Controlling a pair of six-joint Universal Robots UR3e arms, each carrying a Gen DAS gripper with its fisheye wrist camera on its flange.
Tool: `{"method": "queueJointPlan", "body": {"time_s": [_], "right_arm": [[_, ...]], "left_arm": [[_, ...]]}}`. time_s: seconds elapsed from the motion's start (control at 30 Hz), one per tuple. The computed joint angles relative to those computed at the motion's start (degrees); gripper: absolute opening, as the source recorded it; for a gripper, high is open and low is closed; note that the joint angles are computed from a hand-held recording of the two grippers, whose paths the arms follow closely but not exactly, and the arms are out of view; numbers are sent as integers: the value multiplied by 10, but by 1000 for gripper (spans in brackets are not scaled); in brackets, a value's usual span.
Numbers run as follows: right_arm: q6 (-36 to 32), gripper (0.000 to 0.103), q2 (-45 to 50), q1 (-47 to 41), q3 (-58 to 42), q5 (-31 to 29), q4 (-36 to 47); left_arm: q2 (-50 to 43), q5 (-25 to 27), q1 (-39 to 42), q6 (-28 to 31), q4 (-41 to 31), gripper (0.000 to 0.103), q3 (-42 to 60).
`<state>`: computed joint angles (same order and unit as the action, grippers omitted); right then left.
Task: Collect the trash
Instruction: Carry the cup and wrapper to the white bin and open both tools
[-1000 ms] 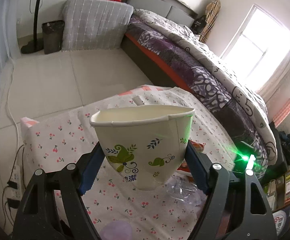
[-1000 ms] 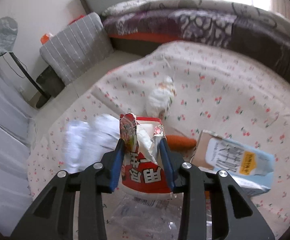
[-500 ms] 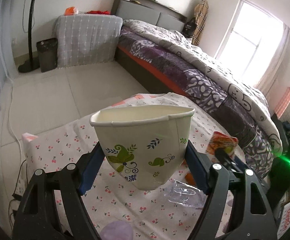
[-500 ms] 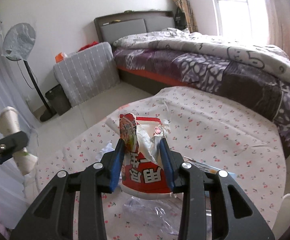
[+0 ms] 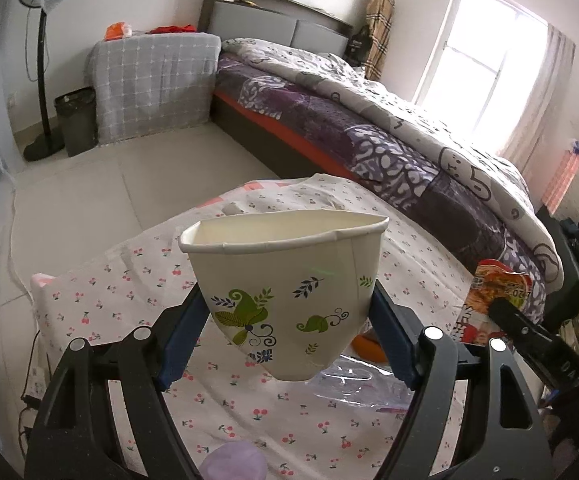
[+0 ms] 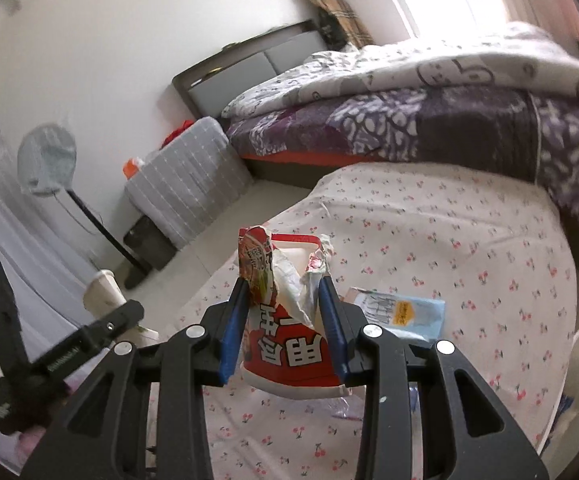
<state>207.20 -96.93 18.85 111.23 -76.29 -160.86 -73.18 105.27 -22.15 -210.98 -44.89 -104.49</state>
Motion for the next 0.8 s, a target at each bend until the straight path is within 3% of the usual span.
{"method": "queueJointPlan", "body": {"time_s": [0.33, 0.53, 0.8], "right_arm": [[-43, 36, -104, -43, 67, -43, 45], [-70, 36, -199, -111, 107, -15, 99], [-154, 37, -387, -281, 134, 58, 296]], "left_arm": [[-86, 43, -78, -10, 25, 75, 52], [-145, 51, -117, -15, 33, 75, 92], [-218, 63, -172, -10, 38, 75, 153]]}}
